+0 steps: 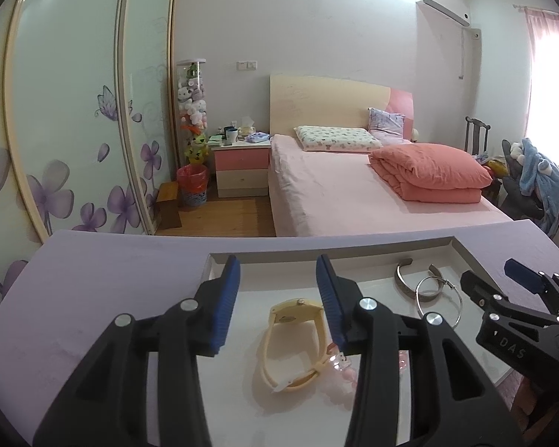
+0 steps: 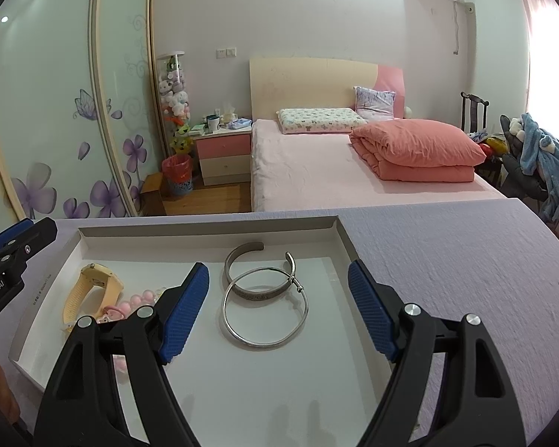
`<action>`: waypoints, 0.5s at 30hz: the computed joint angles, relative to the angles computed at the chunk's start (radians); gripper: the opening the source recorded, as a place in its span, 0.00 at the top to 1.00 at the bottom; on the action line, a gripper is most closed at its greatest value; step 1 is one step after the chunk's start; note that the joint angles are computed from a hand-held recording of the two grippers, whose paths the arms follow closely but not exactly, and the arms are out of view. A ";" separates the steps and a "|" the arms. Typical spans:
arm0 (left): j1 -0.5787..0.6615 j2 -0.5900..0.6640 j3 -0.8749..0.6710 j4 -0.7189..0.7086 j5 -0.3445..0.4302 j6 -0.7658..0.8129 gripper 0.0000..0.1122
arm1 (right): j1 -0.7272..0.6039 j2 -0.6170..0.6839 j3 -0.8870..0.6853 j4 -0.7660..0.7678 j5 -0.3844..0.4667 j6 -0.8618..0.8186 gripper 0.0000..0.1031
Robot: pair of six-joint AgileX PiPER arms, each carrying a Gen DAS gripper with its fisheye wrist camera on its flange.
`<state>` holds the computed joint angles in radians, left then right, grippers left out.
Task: Organize jewelry
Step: 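Withdraw both open tools from the tray toward the remaining jewelry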
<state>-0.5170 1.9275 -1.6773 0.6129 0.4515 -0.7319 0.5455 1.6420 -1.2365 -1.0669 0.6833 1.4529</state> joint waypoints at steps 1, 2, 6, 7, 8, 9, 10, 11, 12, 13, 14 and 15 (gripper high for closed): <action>0.003 -0.005 0.006 0.000 -0.002 0.000 0.62 | 0.001 -0.001 -0.001 -0.001 0.001 -0.001 0.25; 0.004 -0.010 0.013 0.006 -0.001 -0.005 0.62 | 0.002 -0.007 0.001 -0.001 0.003 -0.004 0.25; 0.000 -0.036 0.043 0.039 0.003 -0.039 0.61 | 0.014 -0.029 0.013 -0.004 0.010 0.000 0.25; -0.002 -0.043 0.052 0.051 0.006 -0.052 0.60 | 0.019 -0.039 0.021 -0.005 0.013 0.003 0.25; -0.004 -0.057 0.070 0.070 0.005 -0.071 0.60 | 0.024 -0.047 0.027 -0.007 0.016 0.007 0.25; -0.004 -0.068 0.090 0.089 -0.002 -0.090 0.59 | 0.032 -0.055 0.036 -0.010 0.020 0.015 0.25; -0.007 -0.081 0.108 0.107 -0.004 -0.110 0.59 | 0.040 -0.068 0.048 -0.014 0.023 0.024 0.25; -0.009 -0.095 0.128 0.124 -0.007 -0.128 0.58 | 0.052 -0.078 0.061 -0.022 0.031 0.040 0.25; -0.010 -0.115 0.154 0.138 -0.012 -0.143 0.58 | 0.061 -0.089 0.072 -0.026 0.037 0.049 0.25; -0.012 -0.131 0.176 0.152 -0.016 -0.158 0.58 | 0.076 -0.109 0.093 -0.032 0.043 0.063 0.25; -0.014 -0.150 0.201 0.168 -0.021 -0.175 0.58 | 0.088 -0.123 0.109 -0.036 0.051 0.072 0.25; -0.015 -0.176 0.236 0.186 -0.027 -0.196 0.57 | 0.102 -0.136 0.124 -0.044 0.060 0.085 0.25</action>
